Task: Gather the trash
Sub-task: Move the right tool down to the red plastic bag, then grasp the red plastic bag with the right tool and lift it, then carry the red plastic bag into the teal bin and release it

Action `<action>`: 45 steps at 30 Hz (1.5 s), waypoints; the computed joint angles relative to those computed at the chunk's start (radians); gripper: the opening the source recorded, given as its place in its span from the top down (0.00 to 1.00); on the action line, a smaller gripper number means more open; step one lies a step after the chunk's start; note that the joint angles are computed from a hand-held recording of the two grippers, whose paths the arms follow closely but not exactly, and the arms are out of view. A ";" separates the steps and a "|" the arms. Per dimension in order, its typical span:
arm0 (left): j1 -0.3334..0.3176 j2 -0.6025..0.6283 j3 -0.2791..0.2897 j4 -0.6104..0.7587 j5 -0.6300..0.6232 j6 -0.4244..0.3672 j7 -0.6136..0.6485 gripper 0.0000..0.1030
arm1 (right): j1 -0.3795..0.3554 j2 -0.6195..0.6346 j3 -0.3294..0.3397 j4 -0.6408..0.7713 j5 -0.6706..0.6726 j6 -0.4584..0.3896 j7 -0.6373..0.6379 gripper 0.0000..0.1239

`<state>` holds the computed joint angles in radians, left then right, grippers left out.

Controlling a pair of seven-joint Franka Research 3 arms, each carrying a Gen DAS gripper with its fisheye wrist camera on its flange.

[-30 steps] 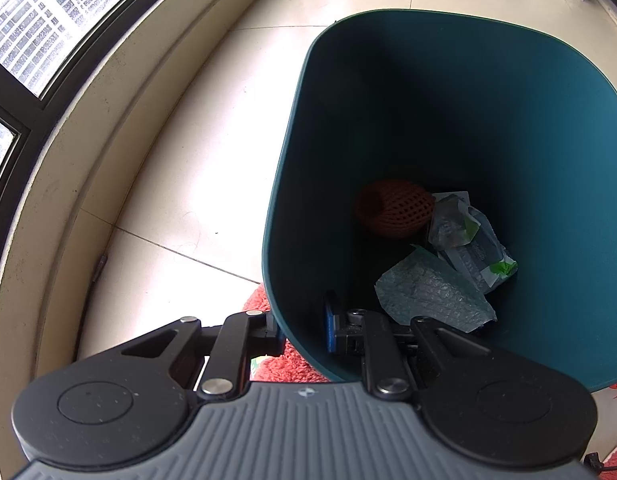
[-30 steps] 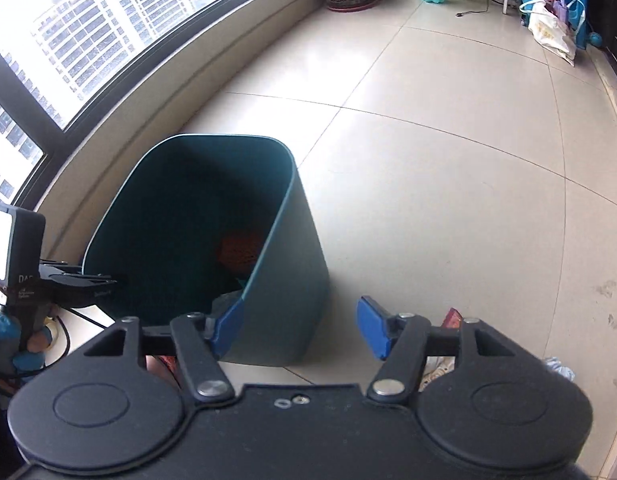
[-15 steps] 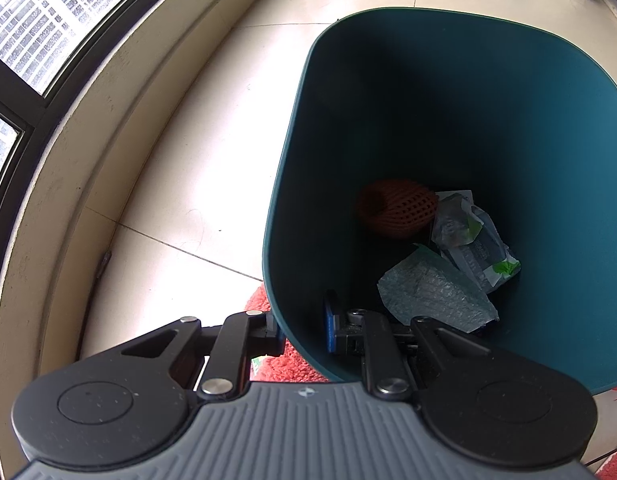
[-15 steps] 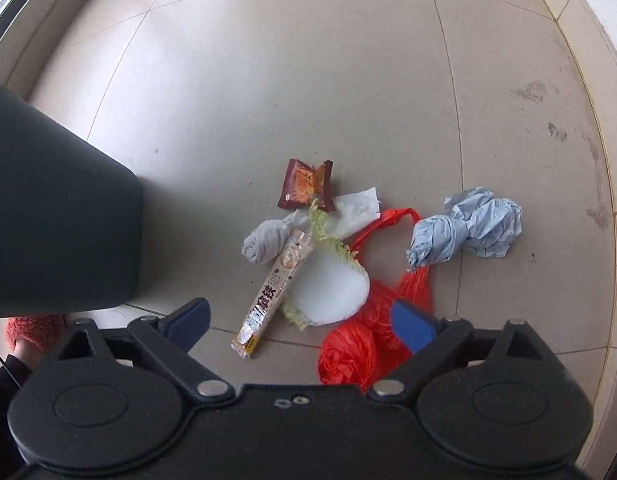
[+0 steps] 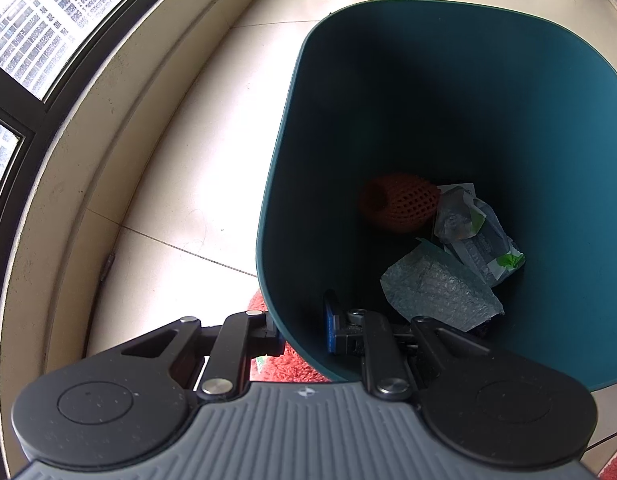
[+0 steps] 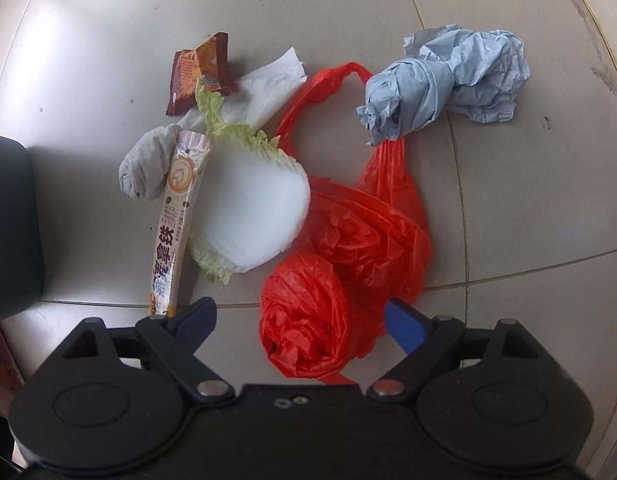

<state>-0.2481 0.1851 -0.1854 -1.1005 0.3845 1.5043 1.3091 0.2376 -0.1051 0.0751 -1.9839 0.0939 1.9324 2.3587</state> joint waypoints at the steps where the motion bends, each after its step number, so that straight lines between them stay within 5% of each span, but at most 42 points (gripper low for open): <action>1: 0.000 0.000 0.000 -0.001 0.000 0.001 0.000 0.83 | 0.001 0.000 0.001 -0.007 0.000 -0.001 0.000 0.32; 13: 0.001 -0.004 0.000 -0.008 -0.003 0.005 0.001 0.83 | -0.001 -0.019 0.001 -0.033 -0.018 -0.016 -0.010 0.57; 29: 0.006 -0.014 -0.001 -0.027 -0.003 0.019 -0.005 0.83 | -0.005 0.011 -0.001 0.311 -0.109 -0.306 -0.234 0.61; 37: 0.005 -0.012 -0.001 -0.023 0.001 0.016 -0.004 0.83 | 0.006 -0.012 0.011 0.391 -0.075 -0.252 -0.276 0.61; 45: 0.006 -0.015 -0.001 -0.025 -0.002 0.022 -0.007 0.83 | 0.069 0.090 0.041 0.654 -0.054 -0.158 -0.343 0.61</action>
